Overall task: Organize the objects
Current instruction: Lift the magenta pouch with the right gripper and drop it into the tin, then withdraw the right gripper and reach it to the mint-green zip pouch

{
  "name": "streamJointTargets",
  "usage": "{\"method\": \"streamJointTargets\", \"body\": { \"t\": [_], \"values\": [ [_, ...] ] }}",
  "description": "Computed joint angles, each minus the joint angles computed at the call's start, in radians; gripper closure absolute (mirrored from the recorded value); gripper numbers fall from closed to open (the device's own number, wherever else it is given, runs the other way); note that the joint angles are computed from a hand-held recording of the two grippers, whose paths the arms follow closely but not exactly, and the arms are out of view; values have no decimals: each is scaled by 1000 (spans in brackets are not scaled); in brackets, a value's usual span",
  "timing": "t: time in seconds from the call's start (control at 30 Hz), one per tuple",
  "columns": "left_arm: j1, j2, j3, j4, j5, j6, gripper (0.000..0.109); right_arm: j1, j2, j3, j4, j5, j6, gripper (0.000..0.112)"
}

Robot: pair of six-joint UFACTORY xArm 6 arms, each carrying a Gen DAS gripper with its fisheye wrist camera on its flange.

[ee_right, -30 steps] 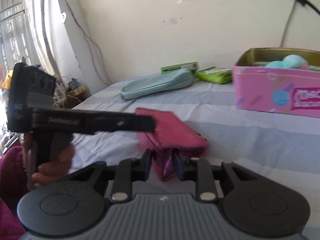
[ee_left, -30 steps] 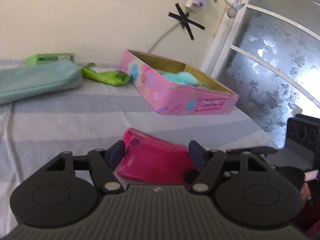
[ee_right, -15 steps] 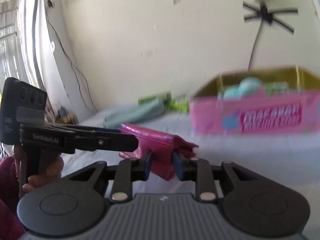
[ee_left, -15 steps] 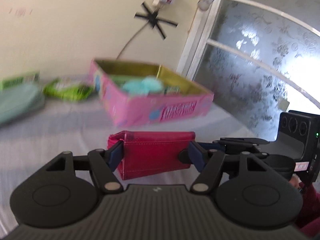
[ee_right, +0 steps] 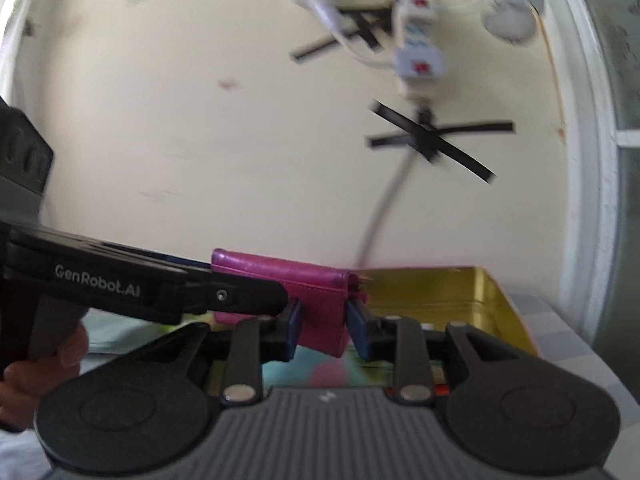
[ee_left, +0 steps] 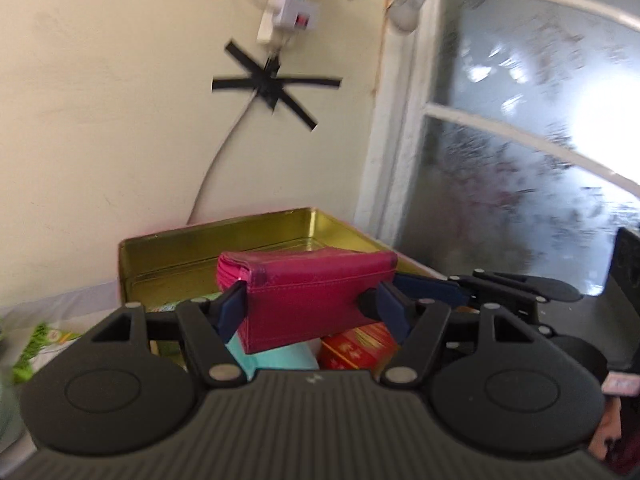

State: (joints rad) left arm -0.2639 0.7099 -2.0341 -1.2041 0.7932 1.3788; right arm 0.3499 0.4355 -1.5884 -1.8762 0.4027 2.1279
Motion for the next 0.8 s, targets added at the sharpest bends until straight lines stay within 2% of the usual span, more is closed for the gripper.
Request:
{"method": "streamJointTargets", "body": {
  "t": [0.1,0.17,0.2,0.27,0.3,0.33,0.37,0.43,0.63,0.8],
  "values": [
    [-36,114,-143,101,-38,-140,39,-48,72,-68,117,-16,-121,88],
    [-47,182,-237,162,-33,-225,38,-57,120,-118,230,-12,-235,89],
    [-52,202,-263,181,-37,-249,38,-56,148,-154,288,5,-300,89],
    [-71,205,-248,211,-100,-262,29,-33,185,-194,352,81,-395,88],
    [-80,210,-246,240,-133,-285,27,-19,198,-208,371,124,-426,83],
    [-79,221,-264,267,-124,-325,28,-8,204,-215,386,166,-448,78],
    [-71,245,-308,285,-88,-364,27,-2,203,-213,382,189,-444,78],
    [-61,243,-318,298,-66,-397,26,-3,177,-179,345,186,-380,75],
    [-20,47,-52,108,-105,-213,24,5,93,-90,249,168,-194,74],
    [10,-145,225,-33,-148,-6,24,49,42,-27,227,195,-91,74]
  ]
}}
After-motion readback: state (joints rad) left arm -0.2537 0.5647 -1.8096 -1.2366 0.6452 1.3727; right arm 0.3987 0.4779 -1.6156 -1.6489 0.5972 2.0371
